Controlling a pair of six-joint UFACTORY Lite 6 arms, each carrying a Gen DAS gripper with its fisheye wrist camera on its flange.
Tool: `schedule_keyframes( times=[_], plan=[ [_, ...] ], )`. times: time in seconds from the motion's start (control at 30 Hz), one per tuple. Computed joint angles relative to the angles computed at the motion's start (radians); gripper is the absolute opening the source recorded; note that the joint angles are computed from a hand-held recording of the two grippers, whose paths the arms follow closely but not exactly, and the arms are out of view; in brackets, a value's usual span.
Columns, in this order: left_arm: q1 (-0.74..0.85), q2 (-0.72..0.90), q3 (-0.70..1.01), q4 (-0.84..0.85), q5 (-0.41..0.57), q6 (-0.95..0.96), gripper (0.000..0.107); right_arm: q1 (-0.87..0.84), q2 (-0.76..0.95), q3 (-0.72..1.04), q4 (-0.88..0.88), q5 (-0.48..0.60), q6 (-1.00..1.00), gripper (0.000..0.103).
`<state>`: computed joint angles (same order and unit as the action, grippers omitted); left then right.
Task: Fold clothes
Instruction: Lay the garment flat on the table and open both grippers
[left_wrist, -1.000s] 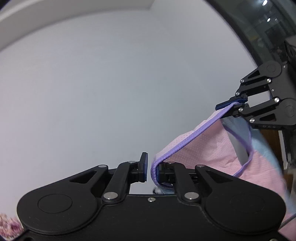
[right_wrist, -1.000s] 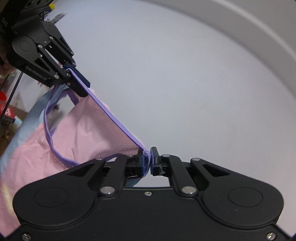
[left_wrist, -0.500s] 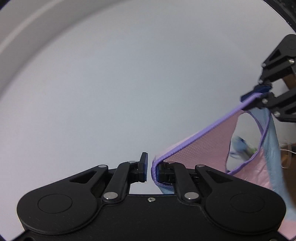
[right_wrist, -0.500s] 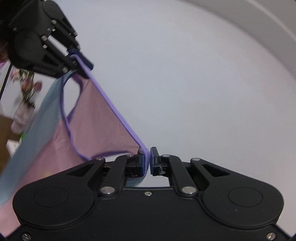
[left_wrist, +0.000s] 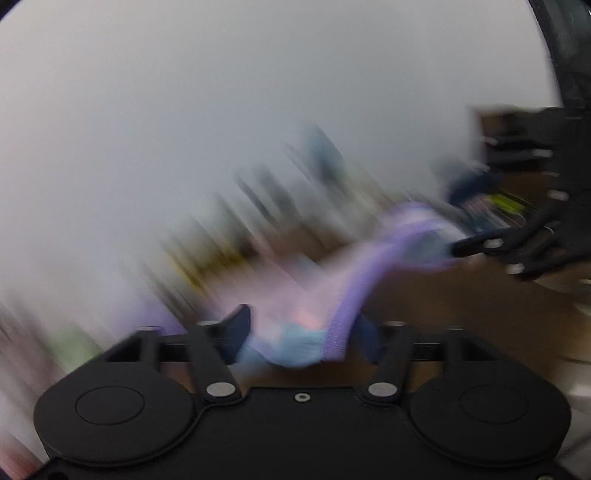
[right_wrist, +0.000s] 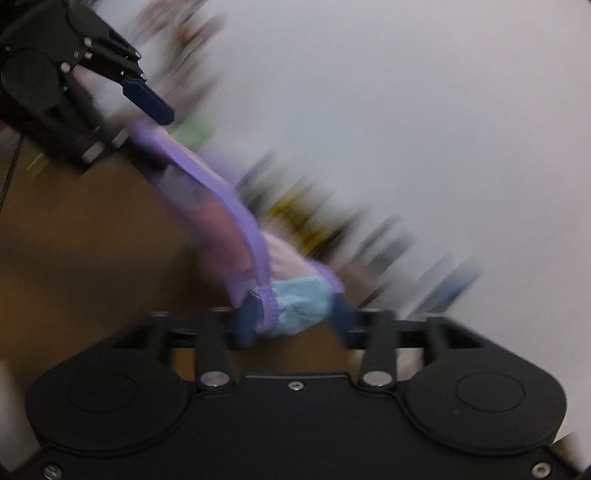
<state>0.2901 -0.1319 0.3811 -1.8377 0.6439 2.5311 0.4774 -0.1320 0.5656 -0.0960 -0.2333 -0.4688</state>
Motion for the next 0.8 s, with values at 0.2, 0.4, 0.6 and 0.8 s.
schedule_keyframes(
  times=[0.2,0.4,0.6,0.8],
  plan=[
    [0.195,0.150,0.138,0.036,0.054,-0.062,0.088,-0.213,0.114,-0.066,-0.563,-0.137,0.520,0.072],
    [0.043,0.562,0.548,-0.153,-0.058,-0.042,0.083,-0.288,0.460,0.329,-0.733,-0.161,0.769,0.062],
    [0.035,0.704,0.618,-0.162,-0.109,-0.053,0.022,-0.276,0.771,0.598,-0.819,-0.157,0.920,0.040],
    [0.136,0.600,0.430,-0.215,-0.065,0.125,0.013,-0.297,0.650,0.371,-0.795,-0.219,0.878,0.015]
  ],
)
